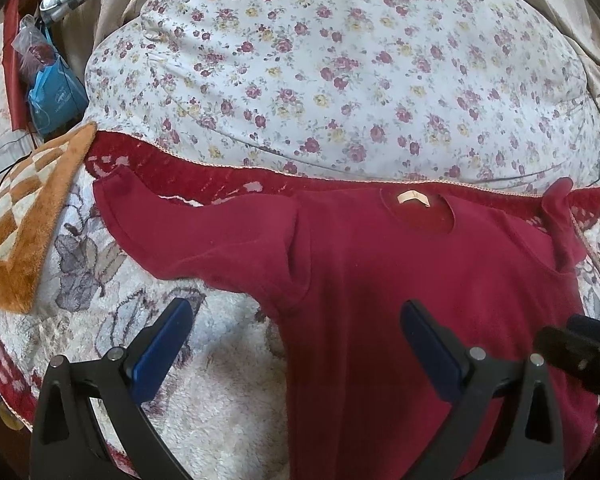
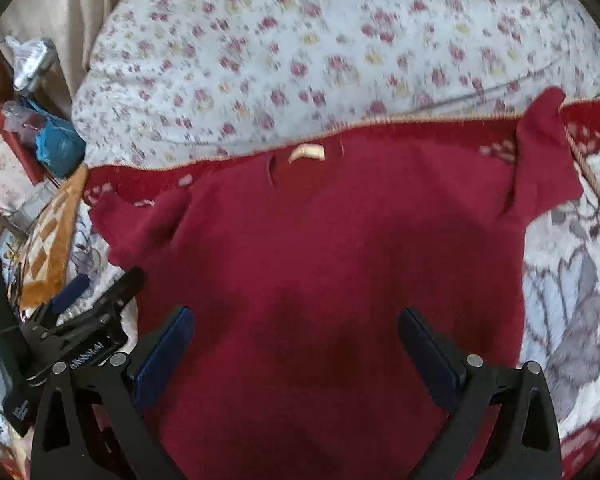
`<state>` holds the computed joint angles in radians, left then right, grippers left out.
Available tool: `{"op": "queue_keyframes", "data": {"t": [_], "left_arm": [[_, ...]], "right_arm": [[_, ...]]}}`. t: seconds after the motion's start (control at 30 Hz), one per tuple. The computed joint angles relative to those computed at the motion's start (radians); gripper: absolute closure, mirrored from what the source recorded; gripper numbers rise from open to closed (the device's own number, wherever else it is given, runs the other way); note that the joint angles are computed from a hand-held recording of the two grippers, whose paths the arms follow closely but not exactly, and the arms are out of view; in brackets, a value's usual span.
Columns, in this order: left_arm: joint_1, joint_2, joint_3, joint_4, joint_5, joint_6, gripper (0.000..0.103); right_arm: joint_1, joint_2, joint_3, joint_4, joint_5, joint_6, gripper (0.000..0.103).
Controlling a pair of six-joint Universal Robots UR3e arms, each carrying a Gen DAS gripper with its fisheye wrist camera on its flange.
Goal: Fold small clothes
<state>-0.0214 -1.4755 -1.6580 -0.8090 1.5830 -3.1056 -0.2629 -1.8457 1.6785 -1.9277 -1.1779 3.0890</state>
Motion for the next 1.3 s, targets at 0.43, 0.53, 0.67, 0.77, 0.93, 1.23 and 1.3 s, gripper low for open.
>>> {"op": "queue_keyframes", "data": {"t": [0.43,0.53,0.67,0.77,0.93,1.23,1.3], "left_arm": [[0.008,-0.016,0.006,0.006,-0.027,-0.024,0.000],[0.007,-0.001,-0.014,0.026,-0.013,-0.010,0.000],[0.031,0.026,-0.025,0.030,-0.031,-0.005,0.000],[0.055,0.049,-0.029,0.034,-0.053,-0.013,0.000],[0.089,0.075,-0.018,0.014,-0.089,-0.023,0.000],[0.087,0.067,-0.018,0.010,-0.070,-0.011,0.000],[0.083,0.067,-0.027,0.017,-0.060,-0.006,0.000]], "right_arm": [[0.089,0.004,-0.069,-0.033,-0.215,0.019,0.000],[0.093,0.000,-0.090,-0.012,-0.219,0.036,0.000],[0.117,0.019,-0.145,0.033,-0.232,0.052,0.000],[0.127,0.008,-0.166,0.031,-0.252,0.062,0.000],[0.148,0.018,-0.216,0.062,-0.319,0.093,0.000],[0.202,0.058,-0.190,-0.019,-0.387,0.121,0.000],[0.198,0.074,-0.174,-0.040,-0.377,0.119,0.000]]}}
